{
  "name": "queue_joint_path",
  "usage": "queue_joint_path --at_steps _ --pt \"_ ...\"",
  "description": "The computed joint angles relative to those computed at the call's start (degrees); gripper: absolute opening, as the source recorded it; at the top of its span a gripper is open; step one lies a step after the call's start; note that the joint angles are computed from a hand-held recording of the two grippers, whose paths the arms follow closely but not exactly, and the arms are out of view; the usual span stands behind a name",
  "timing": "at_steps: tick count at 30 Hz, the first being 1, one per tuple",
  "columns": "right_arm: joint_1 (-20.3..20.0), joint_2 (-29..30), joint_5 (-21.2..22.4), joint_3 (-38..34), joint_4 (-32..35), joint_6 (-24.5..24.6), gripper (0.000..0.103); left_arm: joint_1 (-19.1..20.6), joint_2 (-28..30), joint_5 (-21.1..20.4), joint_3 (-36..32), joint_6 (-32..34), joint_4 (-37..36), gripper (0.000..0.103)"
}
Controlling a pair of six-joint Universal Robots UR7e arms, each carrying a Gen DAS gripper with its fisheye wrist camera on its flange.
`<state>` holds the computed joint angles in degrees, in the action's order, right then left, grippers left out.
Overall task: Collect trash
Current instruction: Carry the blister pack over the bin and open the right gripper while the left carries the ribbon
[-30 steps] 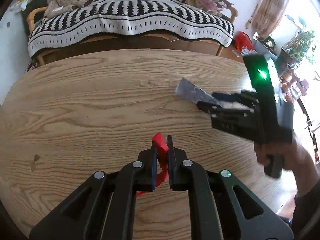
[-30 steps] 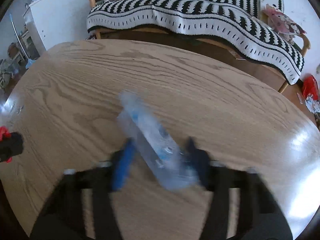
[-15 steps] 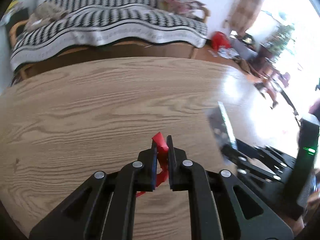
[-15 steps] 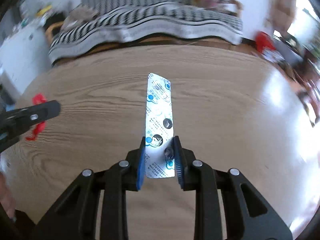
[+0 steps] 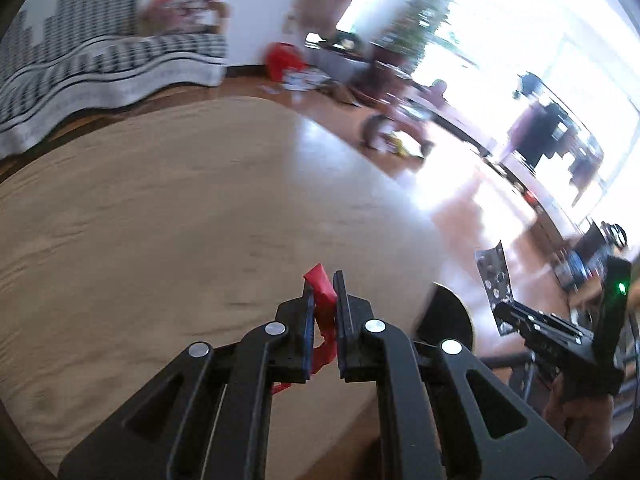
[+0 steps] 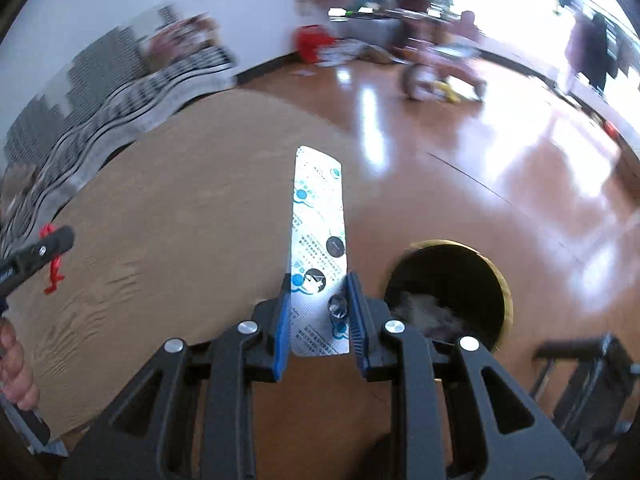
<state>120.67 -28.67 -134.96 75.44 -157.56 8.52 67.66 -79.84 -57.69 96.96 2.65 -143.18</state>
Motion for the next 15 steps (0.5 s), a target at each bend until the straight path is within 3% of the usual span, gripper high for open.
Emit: queue_joint_path --at_steps 6,15 --pt "-5.9 -6.9 0.3 8.9 -1.1 4.1 0.026 -2.0 6.5 -4.4 0.8 2.0 -1.6 0.008" --pt "-10.4 -5.1 1.8 6.4 3.8 5.3 0.026 -2.8 12.6 -6.4 0.9 2.8 -1.8 0.008"
